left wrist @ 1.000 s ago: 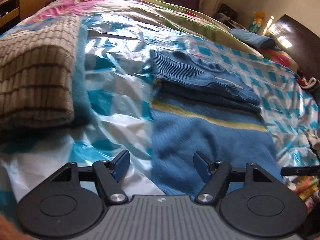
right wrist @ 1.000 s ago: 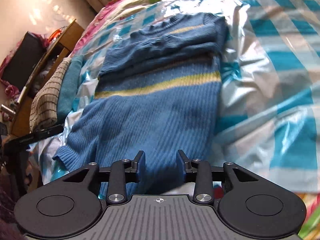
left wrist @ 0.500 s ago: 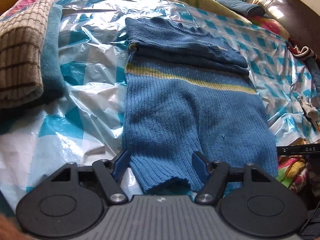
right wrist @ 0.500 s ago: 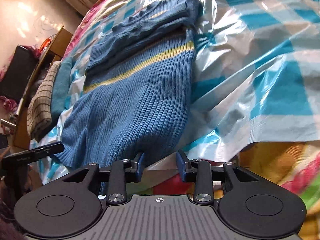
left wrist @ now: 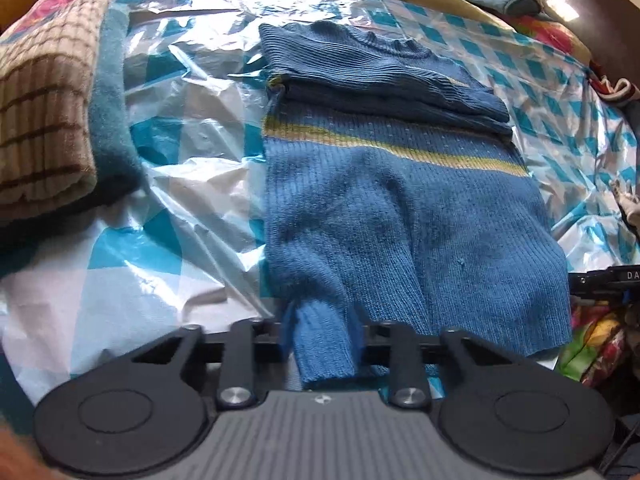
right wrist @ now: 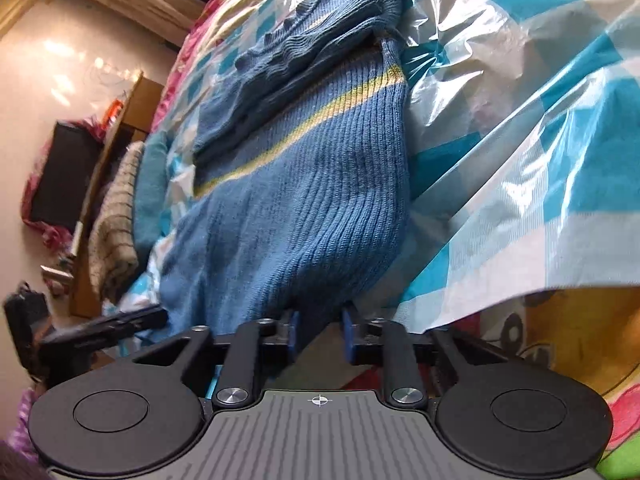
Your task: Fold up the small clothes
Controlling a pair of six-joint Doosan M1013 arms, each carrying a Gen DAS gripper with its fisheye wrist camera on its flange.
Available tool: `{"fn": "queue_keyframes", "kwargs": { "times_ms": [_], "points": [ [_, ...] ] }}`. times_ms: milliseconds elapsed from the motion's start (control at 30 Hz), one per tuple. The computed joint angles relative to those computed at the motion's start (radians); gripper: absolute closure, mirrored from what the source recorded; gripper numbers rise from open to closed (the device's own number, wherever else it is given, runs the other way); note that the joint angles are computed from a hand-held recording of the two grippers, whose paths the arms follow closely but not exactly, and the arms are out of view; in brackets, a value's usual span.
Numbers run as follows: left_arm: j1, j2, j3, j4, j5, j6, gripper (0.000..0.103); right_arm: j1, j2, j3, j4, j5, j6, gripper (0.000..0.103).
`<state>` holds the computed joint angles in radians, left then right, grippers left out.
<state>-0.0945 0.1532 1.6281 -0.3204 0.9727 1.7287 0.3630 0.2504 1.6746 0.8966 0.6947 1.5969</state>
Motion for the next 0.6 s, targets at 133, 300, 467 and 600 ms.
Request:
{"fn": "queue_keyframes", "kwargs": {
  "times_ms": [133, 300, 467, 600],
  "points": [
    [0.019, 0.002, 0.002, -0.047, 0.000, -0.011, 0.084, -0.018, -0.018, 0.040, 0.225, -0.043, -0.141, 0.096],
    [0.021, 0.006, 0.008, -0.082, -0.011, -0.003, 0.086, -0.028, -0.029, 0.049, 0.324, -0.070, -0.221, 0.099],
    [0.030, 0.011, 0.008, -0.116, -0.012, 0.001, 0.087, -0.026, -0.022, 0.041, 0.296, -0.066, -0.177, 0.099],
    [0.038, 0.014, 0.006, -0.132, 0.004, 0.003, 0.087, -0.028, -0.023, 0.050, 0.309, -0.053, -0.178, 0.098]
  ]
}}
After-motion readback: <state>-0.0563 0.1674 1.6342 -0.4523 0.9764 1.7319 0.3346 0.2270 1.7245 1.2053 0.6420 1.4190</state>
